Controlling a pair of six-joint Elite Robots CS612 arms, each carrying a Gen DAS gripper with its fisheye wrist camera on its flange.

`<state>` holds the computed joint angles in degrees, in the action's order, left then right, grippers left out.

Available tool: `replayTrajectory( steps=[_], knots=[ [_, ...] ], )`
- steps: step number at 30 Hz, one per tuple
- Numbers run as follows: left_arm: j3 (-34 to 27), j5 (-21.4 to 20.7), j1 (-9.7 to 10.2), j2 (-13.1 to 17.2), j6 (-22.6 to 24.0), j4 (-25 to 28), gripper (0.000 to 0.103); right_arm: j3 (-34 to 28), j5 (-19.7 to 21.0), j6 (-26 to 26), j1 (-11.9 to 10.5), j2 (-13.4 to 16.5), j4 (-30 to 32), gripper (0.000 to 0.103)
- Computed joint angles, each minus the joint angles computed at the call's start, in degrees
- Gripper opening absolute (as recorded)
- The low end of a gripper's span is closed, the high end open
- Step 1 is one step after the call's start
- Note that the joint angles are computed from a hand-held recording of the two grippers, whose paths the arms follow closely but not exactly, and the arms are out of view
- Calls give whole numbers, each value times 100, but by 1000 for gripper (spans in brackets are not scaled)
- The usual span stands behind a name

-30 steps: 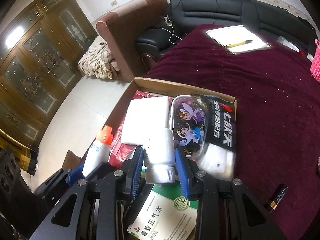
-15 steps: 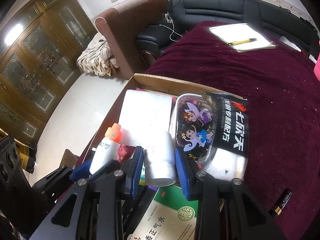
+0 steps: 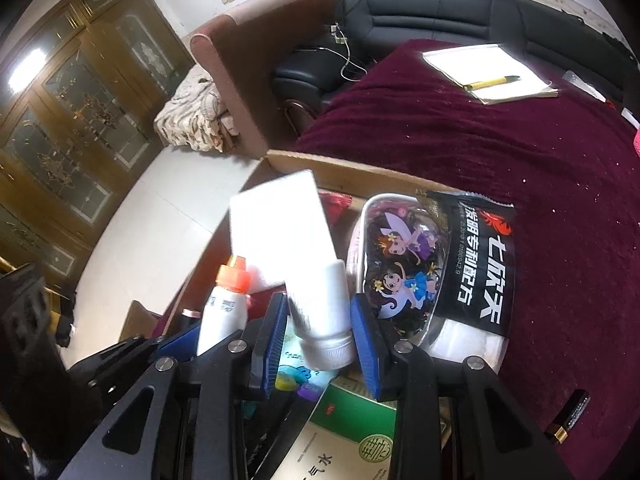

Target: Organize objects

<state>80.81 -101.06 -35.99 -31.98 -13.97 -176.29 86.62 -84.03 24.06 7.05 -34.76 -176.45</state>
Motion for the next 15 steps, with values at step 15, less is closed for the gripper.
replayTrajectory(
  steps=[15],
  knots=[
    [218, 97, -16, -101, -74, -381, 39, 778, 99, 620, -259, -352, -934, 38]
  ],
)
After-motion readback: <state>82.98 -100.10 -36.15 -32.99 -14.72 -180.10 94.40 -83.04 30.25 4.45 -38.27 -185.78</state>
